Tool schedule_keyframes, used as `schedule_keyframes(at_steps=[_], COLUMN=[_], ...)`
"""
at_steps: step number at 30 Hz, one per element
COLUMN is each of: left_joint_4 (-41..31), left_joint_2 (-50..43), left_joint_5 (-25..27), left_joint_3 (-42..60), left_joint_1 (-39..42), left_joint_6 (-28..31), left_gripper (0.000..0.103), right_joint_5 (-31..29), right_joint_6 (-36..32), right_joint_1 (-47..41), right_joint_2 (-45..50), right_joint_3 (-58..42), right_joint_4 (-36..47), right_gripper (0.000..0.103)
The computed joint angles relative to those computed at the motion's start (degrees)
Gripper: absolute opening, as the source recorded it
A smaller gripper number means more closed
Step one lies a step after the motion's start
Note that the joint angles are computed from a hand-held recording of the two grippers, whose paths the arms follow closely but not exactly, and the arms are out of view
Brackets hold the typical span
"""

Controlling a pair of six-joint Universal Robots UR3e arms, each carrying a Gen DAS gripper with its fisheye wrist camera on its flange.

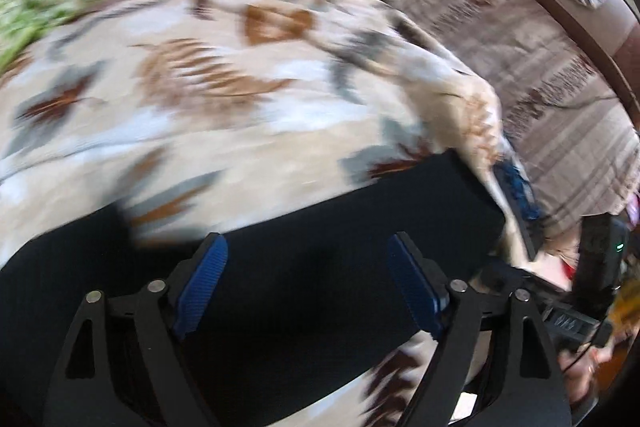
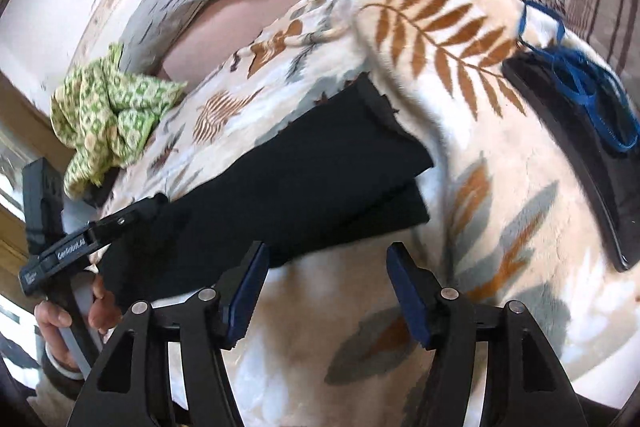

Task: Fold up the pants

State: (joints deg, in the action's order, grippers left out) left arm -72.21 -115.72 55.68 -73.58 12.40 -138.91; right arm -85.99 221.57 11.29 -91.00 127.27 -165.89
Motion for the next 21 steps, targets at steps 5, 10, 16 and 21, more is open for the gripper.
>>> schedule_keyframes(at_steps=[5,10,16,21], left_joint_4=[-3.99,-9.41,-12.51,-11.43], left_joint_2=[-8.05,-17.98,-24.02,-23.56], left_joint_5=[2.61,4.55,3.21,0.67], left_joint_3=[12.51,26.65,34.08,32.16], left_joint_1=[-10.12,-16.80,-19.97,-20.51], left_joint_6=[2.74,3.51,4.59,7.35], left_gripper=[0.085,0.085,0.085,0.062], right_joint_5=[2.63,1.20,1.68,1.48], right_joint_6=[-0.54,-1.33,-0.61,1.08], right_joint_1=[-2.05,-0.89,-1.58,-2.97], right_joint_2=[1.06,5.47,9.30,11.63], right_joint_3=[3.44,3.43,5.21,6.24], right_joint_4=[-7.68,-14.71,-24.00,-29.32], right_gripper=[0.072,0.076,0.078,0.055])
